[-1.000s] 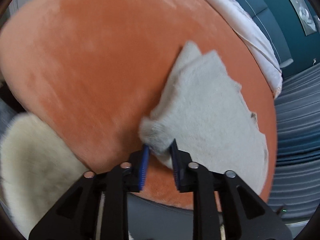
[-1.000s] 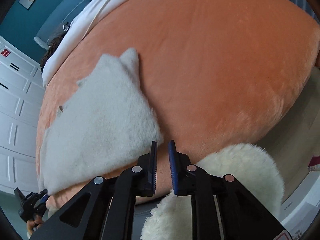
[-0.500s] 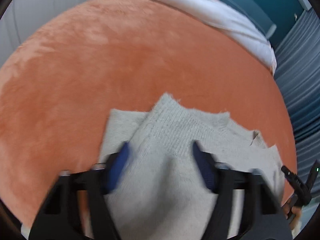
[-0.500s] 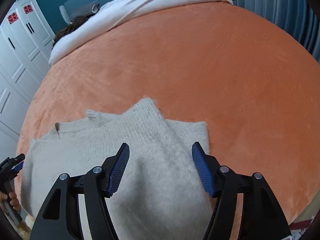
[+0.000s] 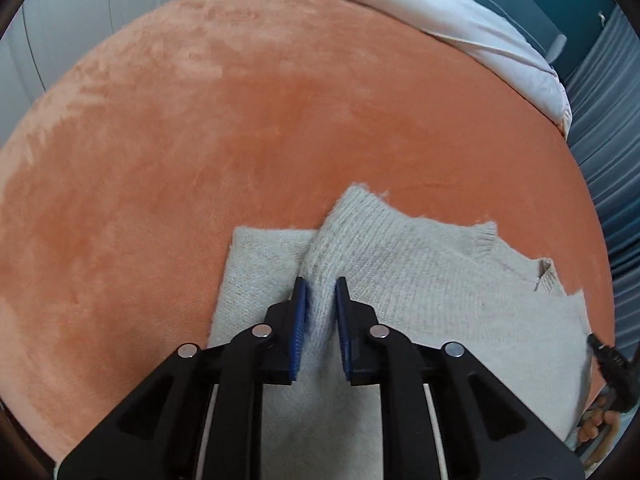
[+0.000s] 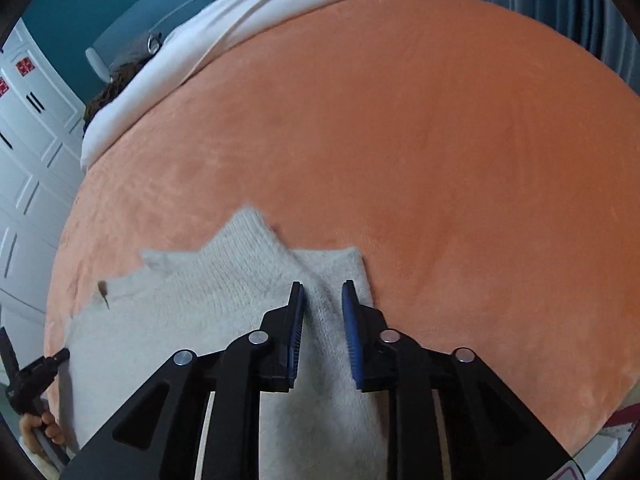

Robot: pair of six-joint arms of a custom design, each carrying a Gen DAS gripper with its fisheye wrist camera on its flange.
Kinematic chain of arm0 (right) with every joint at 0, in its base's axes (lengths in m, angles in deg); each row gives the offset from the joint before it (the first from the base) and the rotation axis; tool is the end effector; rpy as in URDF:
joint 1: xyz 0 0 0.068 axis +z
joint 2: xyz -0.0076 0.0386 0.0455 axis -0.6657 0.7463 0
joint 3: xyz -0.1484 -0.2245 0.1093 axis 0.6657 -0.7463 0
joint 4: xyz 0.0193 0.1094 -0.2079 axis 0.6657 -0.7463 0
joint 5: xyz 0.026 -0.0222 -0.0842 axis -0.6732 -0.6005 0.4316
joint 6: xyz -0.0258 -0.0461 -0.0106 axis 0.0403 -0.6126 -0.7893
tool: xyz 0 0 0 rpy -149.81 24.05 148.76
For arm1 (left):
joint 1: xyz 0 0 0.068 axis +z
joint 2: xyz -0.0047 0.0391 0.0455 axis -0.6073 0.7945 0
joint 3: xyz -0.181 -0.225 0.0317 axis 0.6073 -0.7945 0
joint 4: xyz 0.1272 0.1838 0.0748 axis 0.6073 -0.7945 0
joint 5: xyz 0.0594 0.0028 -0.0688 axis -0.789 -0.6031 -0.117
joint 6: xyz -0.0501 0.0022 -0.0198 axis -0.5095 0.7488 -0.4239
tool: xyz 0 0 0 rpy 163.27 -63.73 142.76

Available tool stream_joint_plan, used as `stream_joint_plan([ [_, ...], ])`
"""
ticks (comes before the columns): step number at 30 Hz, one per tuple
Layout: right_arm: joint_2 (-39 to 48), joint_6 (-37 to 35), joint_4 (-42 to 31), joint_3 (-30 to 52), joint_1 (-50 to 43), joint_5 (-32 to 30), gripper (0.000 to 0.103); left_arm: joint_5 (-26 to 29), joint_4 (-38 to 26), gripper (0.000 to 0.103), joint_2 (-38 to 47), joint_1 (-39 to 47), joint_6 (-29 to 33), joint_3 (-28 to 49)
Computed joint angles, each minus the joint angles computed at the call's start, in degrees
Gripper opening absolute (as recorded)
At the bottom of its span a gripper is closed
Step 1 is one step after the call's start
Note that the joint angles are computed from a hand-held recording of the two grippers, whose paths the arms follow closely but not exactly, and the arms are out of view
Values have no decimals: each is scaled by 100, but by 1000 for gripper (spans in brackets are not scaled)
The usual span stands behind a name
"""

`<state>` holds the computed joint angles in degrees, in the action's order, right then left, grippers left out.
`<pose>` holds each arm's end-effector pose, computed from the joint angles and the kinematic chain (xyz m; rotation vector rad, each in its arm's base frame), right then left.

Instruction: Fold small clothes

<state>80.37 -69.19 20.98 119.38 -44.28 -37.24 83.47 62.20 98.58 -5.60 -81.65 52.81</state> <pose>0.3445 -0.0102 0.1916 0.3777 2.5218 0.2831 0.2929 0.1681 0.1868 -0.4650 2.6055 -0.2277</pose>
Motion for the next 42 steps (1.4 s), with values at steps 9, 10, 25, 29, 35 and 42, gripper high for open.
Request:
stream_joint_plan([
  [9,-554,218,-47,-630,2720,362,23,-186,369,35,-1792,-1247,-332,-1731],
  [10,-263,220,-164,-539,2959,491,23,-271,351,35,-1673,-1405,-441,-1846],
  [25,-1386,1119,-335,-1196,3941,813,30,-39,-173,43,-3167,-387,556,-3042],
  [29,-793,890,-181,-1340,4252,1197,33,-1,72,44,-3175,-173,810,-3456],
  [35,-1392,1206,-501,-1169,4361,1205,35,280,-717,51,-3851,422,1200,-3237],
  [42,-551,1048,-589,-238,4151,1199,35,1341,-776,70,-2275,2465,1346,-2541],
])
